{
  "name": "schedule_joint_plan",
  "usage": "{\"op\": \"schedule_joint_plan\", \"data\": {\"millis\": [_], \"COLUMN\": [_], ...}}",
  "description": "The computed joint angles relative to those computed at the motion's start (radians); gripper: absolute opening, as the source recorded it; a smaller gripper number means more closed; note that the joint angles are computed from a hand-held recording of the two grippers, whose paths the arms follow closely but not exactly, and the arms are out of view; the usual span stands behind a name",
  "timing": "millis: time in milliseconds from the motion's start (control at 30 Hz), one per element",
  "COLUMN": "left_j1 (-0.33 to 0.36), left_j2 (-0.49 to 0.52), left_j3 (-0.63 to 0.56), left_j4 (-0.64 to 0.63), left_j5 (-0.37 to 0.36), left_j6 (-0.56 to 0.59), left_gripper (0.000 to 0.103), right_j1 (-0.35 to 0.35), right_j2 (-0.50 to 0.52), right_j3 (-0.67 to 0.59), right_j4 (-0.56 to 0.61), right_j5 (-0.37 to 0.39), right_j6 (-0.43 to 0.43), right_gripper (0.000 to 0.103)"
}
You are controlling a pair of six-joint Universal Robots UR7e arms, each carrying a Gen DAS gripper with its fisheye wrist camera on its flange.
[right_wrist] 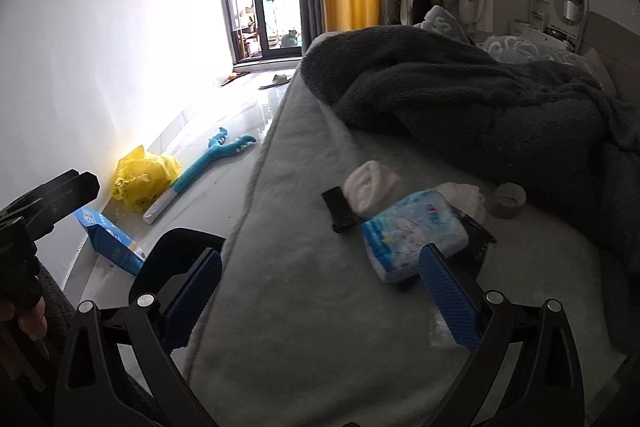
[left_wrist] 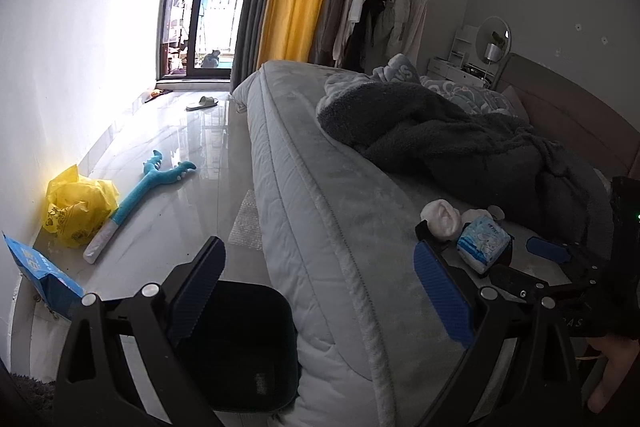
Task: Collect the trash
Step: 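Move both tools back toward the items on the bed, then grasp the black strap with the left tool while the right tool grasps the second bubble-wrap roll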
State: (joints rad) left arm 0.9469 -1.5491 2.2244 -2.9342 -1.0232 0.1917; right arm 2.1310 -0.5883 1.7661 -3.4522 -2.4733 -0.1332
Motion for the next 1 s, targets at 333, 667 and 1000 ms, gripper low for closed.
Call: {"op": "schedule_joint_plan", "data": {"millis": [333,667,1000], "left_j1": [-0.037,-0.032,0.005], "left_j2": [0.098,0.221,0.340], "left_j3": [-0.027,-0.095,-0.167], "left_j4": [0.008,0.041,0.095], "left_j5": [-0.104,-0.242,-0.274], "left_j6": [0.127,0.256,0.363], "left_gripper": [0.097,0.097,0.096], "right_j1": [-0.062,-0.119,-0.176], "right_j2": [-0.086,-0.115,-0.112], "right_j3": [0.153,0.236,0.251], "right_j4": [-0.121,-0.148,-0.174], "right_j5": [-0.036,0.008,0.084], "right_j6": [0.029,0.028,0.015], "right_gripper": [0.100,0.100,0.100]}}
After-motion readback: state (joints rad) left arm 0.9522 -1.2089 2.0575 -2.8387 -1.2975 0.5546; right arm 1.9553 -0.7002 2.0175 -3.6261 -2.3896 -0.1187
